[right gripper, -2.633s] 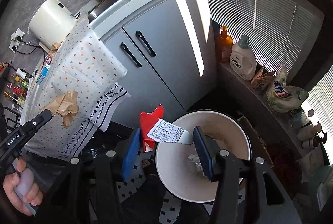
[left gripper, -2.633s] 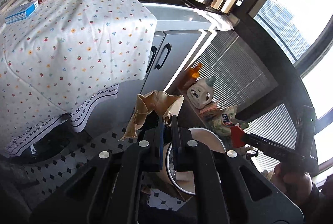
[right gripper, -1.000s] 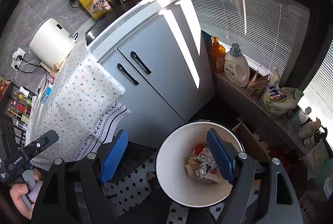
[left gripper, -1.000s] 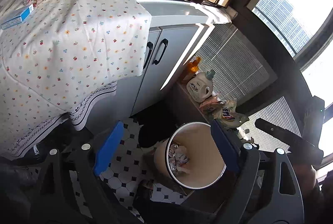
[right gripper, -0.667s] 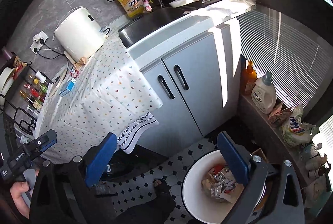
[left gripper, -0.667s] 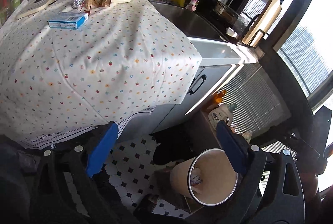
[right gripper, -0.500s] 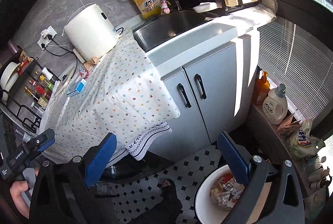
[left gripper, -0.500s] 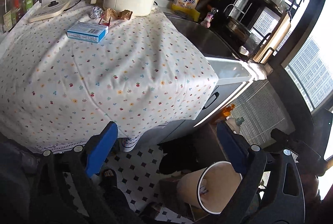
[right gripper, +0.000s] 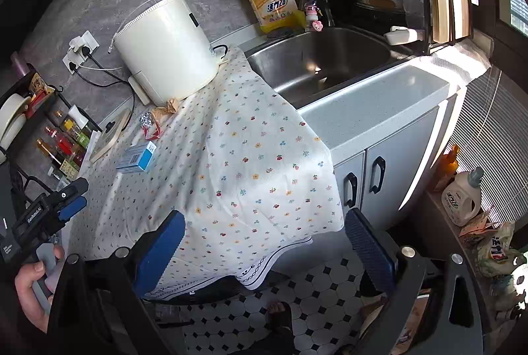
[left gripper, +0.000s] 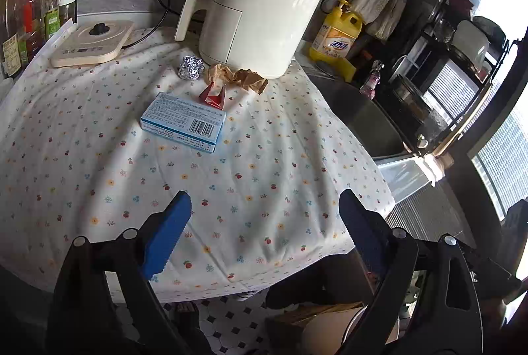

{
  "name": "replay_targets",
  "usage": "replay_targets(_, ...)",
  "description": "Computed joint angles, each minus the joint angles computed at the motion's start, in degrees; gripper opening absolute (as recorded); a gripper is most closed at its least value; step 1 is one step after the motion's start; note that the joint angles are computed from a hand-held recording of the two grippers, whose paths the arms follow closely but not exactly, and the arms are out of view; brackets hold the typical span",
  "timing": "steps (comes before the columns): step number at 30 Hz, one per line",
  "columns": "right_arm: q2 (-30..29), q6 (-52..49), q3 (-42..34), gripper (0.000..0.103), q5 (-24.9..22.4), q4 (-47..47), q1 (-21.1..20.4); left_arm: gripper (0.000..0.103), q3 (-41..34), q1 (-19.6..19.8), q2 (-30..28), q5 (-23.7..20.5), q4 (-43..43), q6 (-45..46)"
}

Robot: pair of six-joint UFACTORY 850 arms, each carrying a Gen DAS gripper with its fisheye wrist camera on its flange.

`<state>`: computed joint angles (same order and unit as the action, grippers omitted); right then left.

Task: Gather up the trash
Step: 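Move both tools back up to the counter, then grasp the red paper piece with the left tool while the right tool grasps crumpled brown paper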

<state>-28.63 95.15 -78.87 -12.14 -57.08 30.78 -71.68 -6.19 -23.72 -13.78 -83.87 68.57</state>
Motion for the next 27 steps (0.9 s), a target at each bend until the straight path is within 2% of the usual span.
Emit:
replay_targets(6, -7.1, -8.3, -10.9, 0.095, -4.5, 8.7, 0.4, 0.068, -11.4, 3.4, -8.5, -4.6, 11.9, -9.9)
replay_targets(11, -12.4, -8.9, -19.2, 0.095, -8.4, 10.7, 0.8, 0.051, -21.0, 5.1, -15.4, -8.3, 20.9, -17.4)
replay_targets(15, -15.8, -7.6, -24.6, 0.095, -11.2, 10.3, 1.3, 0.043, -29.1, 5.8, -21.1, -11.6, 28.4, -23.4)
replay_targets(23, -20.2, -2.9, -31.5, 0.095, -16.6, 8.8, 2.2, 0.038, -49.2, 5.7, -33.9, -19.8, 44.8, -36.2)
replay_targets(27, -22.1, -2.3, -34.5, 0.095, -18.7, 9.1, 2.4, 0.037, -60.8, 5.3, -41.1, -25.5, 51.5, -41.9)
